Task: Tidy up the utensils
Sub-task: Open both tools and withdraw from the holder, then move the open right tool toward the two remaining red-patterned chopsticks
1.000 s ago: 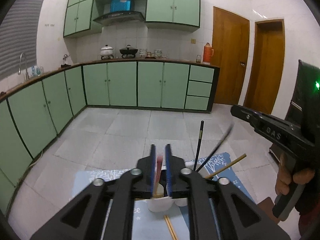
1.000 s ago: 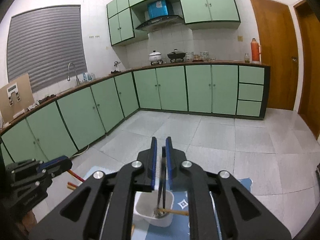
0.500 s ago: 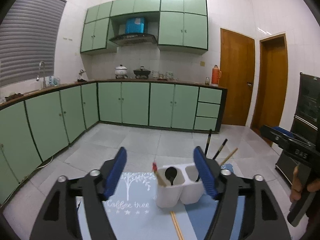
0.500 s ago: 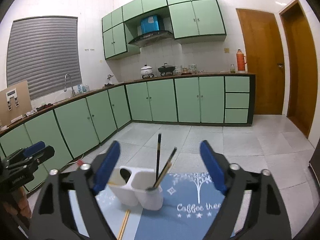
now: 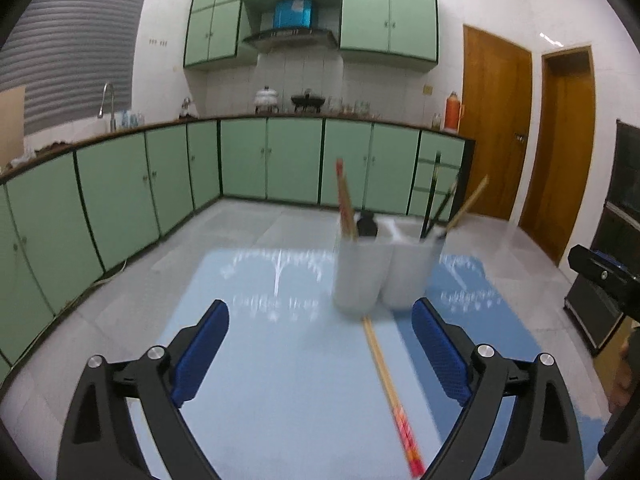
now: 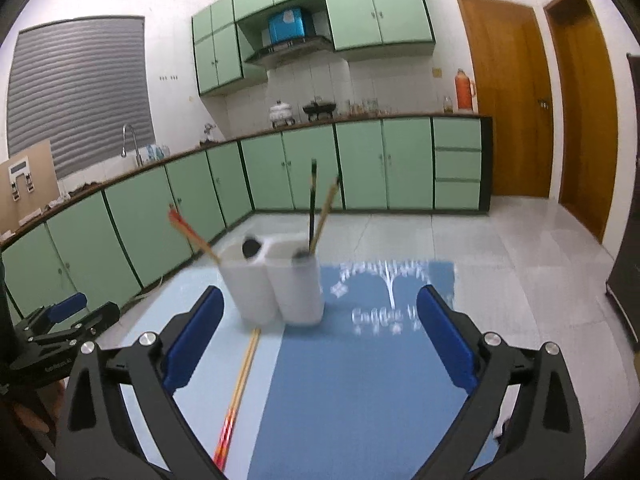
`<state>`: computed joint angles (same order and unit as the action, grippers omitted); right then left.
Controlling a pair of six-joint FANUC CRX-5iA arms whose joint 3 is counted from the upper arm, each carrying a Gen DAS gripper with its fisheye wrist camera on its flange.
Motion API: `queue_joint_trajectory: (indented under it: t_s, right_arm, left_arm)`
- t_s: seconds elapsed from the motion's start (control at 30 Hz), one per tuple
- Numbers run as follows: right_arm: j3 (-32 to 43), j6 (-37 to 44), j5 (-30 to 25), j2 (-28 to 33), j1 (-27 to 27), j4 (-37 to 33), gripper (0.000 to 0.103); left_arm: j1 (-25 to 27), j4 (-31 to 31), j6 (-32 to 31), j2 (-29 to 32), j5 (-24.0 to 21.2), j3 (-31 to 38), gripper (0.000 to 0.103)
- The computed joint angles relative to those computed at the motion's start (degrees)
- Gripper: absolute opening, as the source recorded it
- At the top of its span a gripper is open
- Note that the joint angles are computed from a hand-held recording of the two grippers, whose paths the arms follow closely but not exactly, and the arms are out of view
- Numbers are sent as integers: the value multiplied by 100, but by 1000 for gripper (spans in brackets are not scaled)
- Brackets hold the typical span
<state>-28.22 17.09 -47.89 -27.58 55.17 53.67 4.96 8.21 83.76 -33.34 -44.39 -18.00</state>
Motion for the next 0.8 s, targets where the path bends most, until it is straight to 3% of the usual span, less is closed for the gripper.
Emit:
queue_joint_trajectory:
  t_s: [0.23, 0.63, 0.7, 0.77, 0.8]
  right_arm:
    - [-331, -246, -336, -65, 416, -227, 94]
    - [-662, -312, -641, -6, 1350, -514, 94]
    - [-655, -215, -731, 54, 1499, -607, 89]
    - [-636, -89, -780, 114, 1585, -756, 75]
    - [-596, 9, -811, 157, 1624, -887, 72]
  left_arm:
    - [-79, -326, -9, -318, -202, -475, 91]
    - [397, 33, -353, -760, -509, -1071, 91]
    - [471, 43, -402, -823, -569, -1115, 91]
    - [509, 26, -407, -853, -626, -1117, 91]
    - [540, 22, -410, -885, -646, -1139, 91]
